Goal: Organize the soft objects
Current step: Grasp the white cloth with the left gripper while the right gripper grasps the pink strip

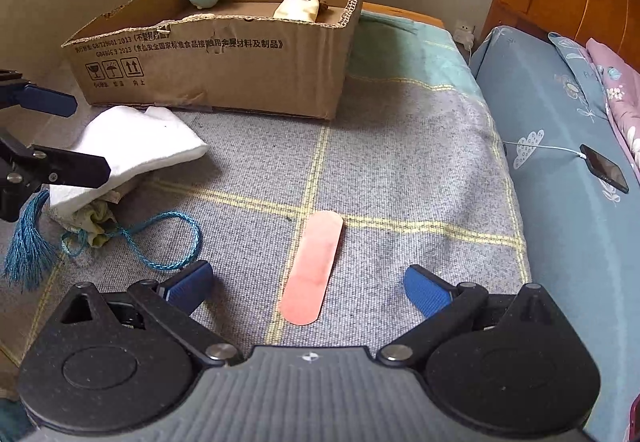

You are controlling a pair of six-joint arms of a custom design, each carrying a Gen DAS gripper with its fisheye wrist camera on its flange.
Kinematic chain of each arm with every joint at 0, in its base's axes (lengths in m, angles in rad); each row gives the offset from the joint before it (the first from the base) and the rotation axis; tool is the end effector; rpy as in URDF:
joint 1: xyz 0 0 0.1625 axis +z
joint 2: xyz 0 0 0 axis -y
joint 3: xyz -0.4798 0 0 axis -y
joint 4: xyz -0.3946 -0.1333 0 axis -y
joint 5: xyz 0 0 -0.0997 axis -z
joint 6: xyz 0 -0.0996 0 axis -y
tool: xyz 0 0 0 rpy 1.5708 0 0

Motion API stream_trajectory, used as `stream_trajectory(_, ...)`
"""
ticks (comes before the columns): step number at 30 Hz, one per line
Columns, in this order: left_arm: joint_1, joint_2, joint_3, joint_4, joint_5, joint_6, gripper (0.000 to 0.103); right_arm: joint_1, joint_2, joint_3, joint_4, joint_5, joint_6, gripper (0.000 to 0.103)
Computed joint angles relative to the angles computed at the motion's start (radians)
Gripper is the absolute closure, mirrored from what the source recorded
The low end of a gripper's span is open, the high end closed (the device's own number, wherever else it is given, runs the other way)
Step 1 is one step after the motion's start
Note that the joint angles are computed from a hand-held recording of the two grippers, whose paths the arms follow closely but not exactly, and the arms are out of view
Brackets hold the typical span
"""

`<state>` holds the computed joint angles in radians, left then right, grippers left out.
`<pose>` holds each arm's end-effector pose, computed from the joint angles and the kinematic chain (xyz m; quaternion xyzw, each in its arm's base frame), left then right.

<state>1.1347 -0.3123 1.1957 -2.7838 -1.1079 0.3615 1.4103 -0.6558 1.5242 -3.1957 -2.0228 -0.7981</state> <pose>-0.1895 -0.8276 -0.0471 0.3382 0.8994 -0.1680 0.2202 -0.0343 -0.7737 0.1572 0.2053 -0.8860 0.2233 0.3508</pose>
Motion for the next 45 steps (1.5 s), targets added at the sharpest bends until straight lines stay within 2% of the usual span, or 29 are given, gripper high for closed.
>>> stream_trajectory(3, 0.002, 0.021, -0.043, 0.049, -0.003, -0.009, 0.001, -0.002, 0.0, 0.0, -0.004, 0.005, -0.003, 0.0)
stream_trajectory(5, 0.0, 0.037, -0.065, 0.056, 0.021, -0.007, 0.001, -0.002, 0.0, 0.001, -0.006, 0.009, -0.004, 0.0)
stream_trajectory(8, 0.002, 0.046, -0.083, 0.071, 0.017, -0.009, 0.001, -0.004, 0.0, 0.001, -0.009, 0.015, -0.009, 0.0)
stream_trajectory(10, -0.002, 0.051, -0.084, 0.055, 0.037, -0.01, 0.004, -0.006, -0.001, 0.003, -0.012, 0.02, -0.013, 0.0)
stream_trajectory(14, -0.007, 0.044, -0.066, 0.019, 0.034, -0.003, 0.015, -0.007, -0.002, 0.005, -0.014, 0.027, -0.018, 0.0)
stream_trajectory(16, -0.012, 0.042, -0.054, -0.003, 0.044, 0.006, 0.016, -0.008, -0.002, 0.006, -0.016, 0.031, -0.022, 0.0)
stream_trajectory(17, -0.015, 0.042, -0.048, -0.017, 0.054, 0.01, 0.021, -0.009, -0.002, 0.006, -0.017, 0.032, -0.023, 0.0)
stream_trajectory(18, -0.018, 0.042, -0.043, -0.024, 0.064, 0.011, 0.032, -0.009, -0.002, 0.007, -0.019, 0.034, -0.025, 0.0)
stream_trajectory(20, -0.021, 0.036, -0.028, -0.035, 0.064, 0.006, 0.04, -0.01, -0.002, 0.007, -0.021, 0.036, -0.027, 0.0)
stream_trajectory(26, -0.032, 0.019, 0.032, -0.123, 0.074, 0.03, 0.053, -0.011, -0.003, 0.012, -0.027, 0.041, -0.033, 0.0)
stream_trajectory(28, -0.034, 0.012, 0.049, -0.145, 0.072, 0.034, 0.053, -0.011, -0.005, 0.015, -0.029, 0.044, -0.033, 0.0)
stream_trajectory(31, -0.038, 0.005, 0.07, -0.178, 0.073, 0.029, 0.053, -0.01, -0.008, 0.025, -0.045, 0.049, -0.045, 0.005)
stream_trajectory(33, -0.039, 0.004, 0.076, -0.187, 0.072, 0.028, 0.053, -0.01, -0.014, 0.035, -0.056, 0.06, -0.054, 0.018)
stream_trajectory(35, -0.042, 0.007, 0.077, -0.196, 0.08, 0.032, 0.053, -0.009, -0.02, 0.04, -0.047, 0.069, -0.054, 0.022)
stream_trajectory(38, -0.045, 0.005, 0.087, -0.219, 0.08, 0.036, 0.053, -0.004, -0.018, 0.044, -0.061, 0.063, -0.077, 0.033)
stream_trajectory(41, -0.047, 0.001, 0.096, -0.232, 0.072, 0.039, 0.053, -0.004, -0.026, 0.046, -0.03, 0.081, -0.058, 0.048)
stream_trajectory(45, -0.049, -0.004, 0.106, -0.242, 0.066, 0.045, 0.053, -0.004, -0.023, 0.043, -0.039, 0.083, -0.055, 0.059)
